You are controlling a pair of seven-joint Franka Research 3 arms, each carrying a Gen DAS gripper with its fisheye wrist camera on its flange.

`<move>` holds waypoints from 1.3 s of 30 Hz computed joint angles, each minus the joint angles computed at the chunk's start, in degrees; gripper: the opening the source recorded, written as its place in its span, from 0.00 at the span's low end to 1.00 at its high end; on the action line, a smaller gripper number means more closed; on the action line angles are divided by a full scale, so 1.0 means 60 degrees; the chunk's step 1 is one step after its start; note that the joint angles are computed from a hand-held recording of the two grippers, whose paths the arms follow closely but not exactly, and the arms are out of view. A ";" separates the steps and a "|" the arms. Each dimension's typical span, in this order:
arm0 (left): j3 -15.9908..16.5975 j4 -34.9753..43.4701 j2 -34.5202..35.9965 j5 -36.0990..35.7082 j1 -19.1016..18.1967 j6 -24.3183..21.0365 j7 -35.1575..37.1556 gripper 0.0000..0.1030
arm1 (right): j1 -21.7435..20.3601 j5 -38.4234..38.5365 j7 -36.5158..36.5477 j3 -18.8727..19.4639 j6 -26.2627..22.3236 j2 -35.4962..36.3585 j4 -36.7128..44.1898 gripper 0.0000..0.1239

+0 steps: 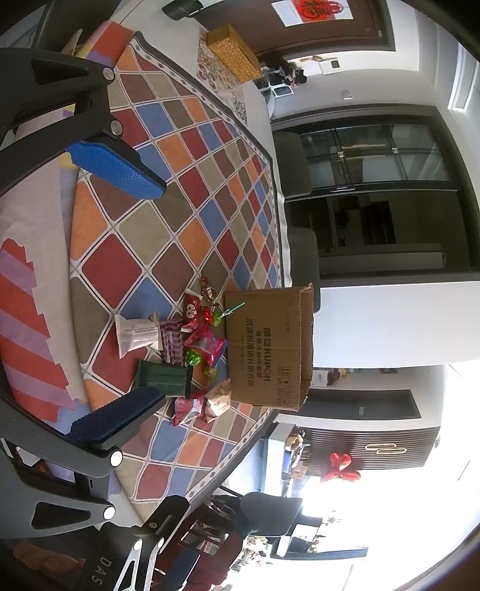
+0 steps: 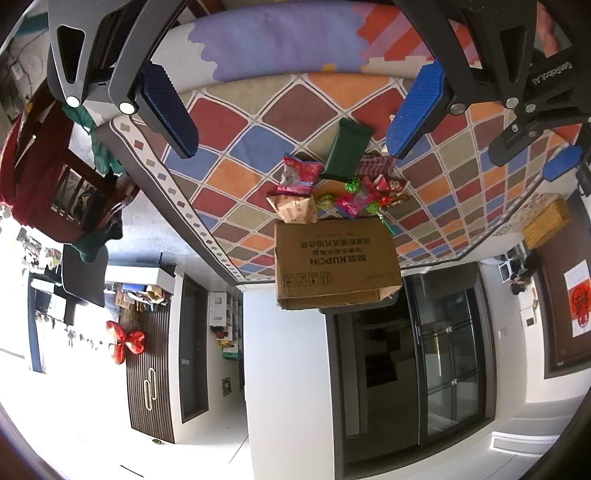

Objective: Organize snacks

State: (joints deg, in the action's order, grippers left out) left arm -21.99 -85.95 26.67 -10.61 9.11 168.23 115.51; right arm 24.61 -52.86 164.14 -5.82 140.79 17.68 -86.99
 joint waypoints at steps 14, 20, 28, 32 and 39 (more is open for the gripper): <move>-0.0072 -0.0050 -0.0026 -0.0032 0.0070 0.0047 0.0030 1.00 | 0.0002 -0.0150 0.0107 0.0003 0.0029 -0.0041 -0.0071 0.83; -0.0109 -0.0084 -0.0043 -0.0076 0.0106 0.0077 0.0072 1.00 | 0.0008 -0.0189 0.0132 0.0013 0.0017 -0.0053 -0.0069 0.83; -0.0168 -0.0165 -0.0092 -0.0141 0.0168 0.0123 0.0136 1.00 | 0.0008 -0.0207 0.0115 0.0020 -0.0006 -0.0039 -0.0017 0.83; -0.0173 -0.0175 -0.0086 -0.0155 0.0169 0.0151 0.0148 1.00 | 0.0011 -0.0242 0.0145 0.0015 0.0012 -0.0053 -0.0038 0.83; -0.0215 -0.0205 -0.0088 -0.0194 0.0200 0.0193 0.0190 1.00 | 0.0013 -0.0287 0.0175 0.0016 0.0015 -0.0058 -0.0050 0.83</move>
